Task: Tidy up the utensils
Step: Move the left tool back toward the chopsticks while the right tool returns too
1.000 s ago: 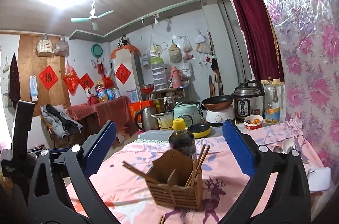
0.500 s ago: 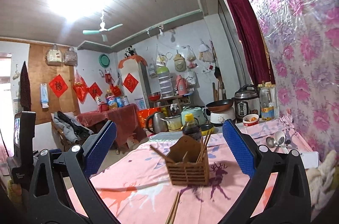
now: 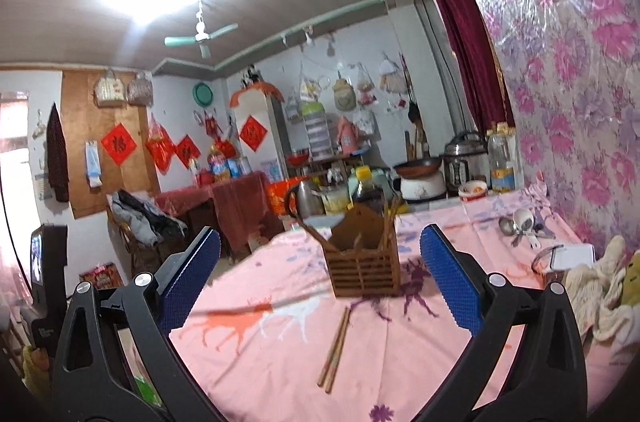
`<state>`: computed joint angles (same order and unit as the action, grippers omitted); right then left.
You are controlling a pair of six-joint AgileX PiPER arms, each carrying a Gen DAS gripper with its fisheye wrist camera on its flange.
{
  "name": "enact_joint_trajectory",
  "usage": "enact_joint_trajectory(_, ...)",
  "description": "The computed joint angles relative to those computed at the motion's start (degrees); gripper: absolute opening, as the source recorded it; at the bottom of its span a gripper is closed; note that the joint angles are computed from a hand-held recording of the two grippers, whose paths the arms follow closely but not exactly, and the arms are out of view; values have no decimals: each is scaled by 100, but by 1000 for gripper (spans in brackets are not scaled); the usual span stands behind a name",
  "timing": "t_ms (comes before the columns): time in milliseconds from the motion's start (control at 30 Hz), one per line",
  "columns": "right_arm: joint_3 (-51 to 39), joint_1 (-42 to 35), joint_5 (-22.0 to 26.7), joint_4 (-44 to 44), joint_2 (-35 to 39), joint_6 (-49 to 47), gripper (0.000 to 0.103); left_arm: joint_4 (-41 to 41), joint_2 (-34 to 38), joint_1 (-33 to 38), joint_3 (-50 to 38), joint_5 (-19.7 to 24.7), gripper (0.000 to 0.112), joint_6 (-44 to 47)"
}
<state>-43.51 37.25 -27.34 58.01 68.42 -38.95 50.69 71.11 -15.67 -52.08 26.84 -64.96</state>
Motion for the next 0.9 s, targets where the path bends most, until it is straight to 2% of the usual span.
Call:
enact_joint_trajectory(133,34,-125,180,124,370,133,96,-276,266,174,77,-263,97,162)
enact_joint_trajectory(333,75,-279,416,16,760,433,96,94,629,61,190,-325,97,-197)
enact_joint_trajectory(500,128,-252,384,-224,893,617,96,63,890,71,211,-476,97,-177)
enact_joint_trajectory(900,107,-749,758,-1704,1747,2118,96,252,1689,-23,77,-571,97,-307)
